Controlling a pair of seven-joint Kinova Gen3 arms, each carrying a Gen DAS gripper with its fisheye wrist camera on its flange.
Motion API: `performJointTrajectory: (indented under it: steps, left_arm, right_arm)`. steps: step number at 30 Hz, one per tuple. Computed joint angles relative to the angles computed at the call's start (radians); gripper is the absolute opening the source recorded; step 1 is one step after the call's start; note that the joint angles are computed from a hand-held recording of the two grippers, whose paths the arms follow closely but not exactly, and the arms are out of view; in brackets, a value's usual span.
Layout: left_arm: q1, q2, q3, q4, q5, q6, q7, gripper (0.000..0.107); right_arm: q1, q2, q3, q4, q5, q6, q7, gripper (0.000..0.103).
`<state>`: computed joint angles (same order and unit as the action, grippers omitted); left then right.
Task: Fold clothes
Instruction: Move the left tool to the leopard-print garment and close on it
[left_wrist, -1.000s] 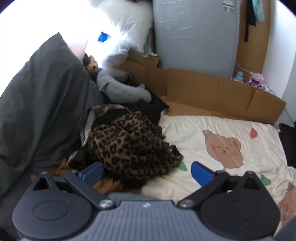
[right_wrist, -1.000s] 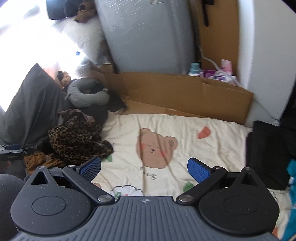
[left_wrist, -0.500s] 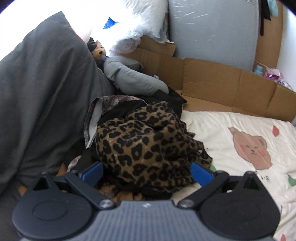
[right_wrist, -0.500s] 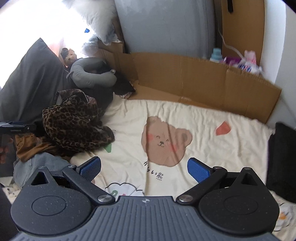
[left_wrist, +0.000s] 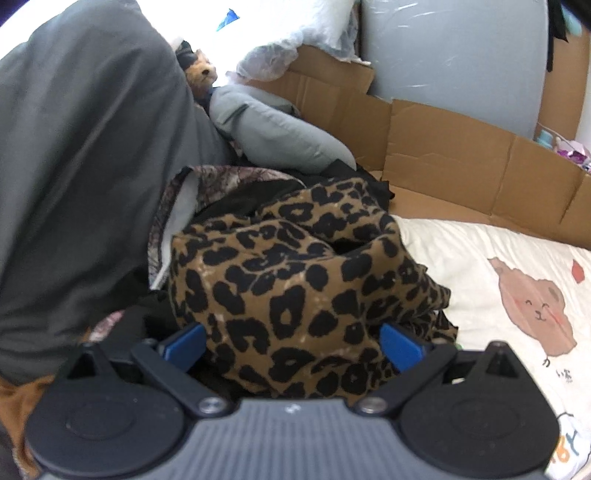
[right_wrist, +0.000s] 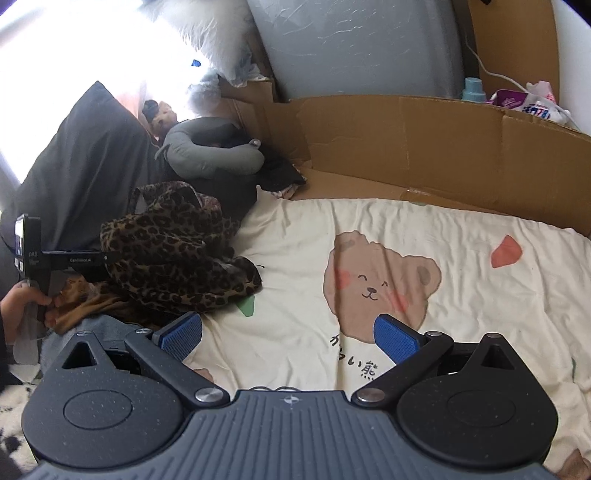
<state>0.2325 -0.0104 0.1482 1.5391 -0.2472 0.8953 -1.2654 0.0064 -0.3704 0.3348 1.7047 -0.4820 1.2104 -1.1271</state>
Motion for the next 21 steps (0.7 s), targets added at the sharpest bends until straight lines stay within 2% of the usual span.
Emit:
performJointTrajectory:
  steps: [5,7,13,16,18,21]
  left_arm:
    - [0.001,0.022,-0.005,0.019,-0.009,-0.031,0.033,0.101]
    - [0.005,0.03,-0.006,0.023,-0.029,-0.036,0.066,0.095]
    - [-0.003,0.036,-0.019,0.025,0.014,-0.063,0.061,0.078]
    - [-0.002,0.04,-0.02,0.023,0.014,-0.071,0.07,0.065]
    - [0.002,0.04,-0.019,0.022,-0.003,-0.073,0.087,0.05]
    - [0.006,0.036,-0.018,0.022,-0.02,-0.076,0.106,0.036]
  right_arm:
    - [-0.01,-0.003,-0.059,0.054,0.024,-0.093,-0.005,0.102]
    - [-0.025,0.0,-0.066,0.062,0.024,-0.106,0.001,0.102]
    - [-0.04,0.031,-0.087,0.05,0.021,-0.089,-0.02,0.103]
    - [-0.03,0.04,-0.103,0.046,0.03,-0.08,-0.046,0.103]
    - [-0.031,0.037,-0.1,0.052,0.026,-0.077,-0.042,0.103]
    - [-0.018,0.033,-0.121,0.051,0.053,-0.079,-0.069,0.103]
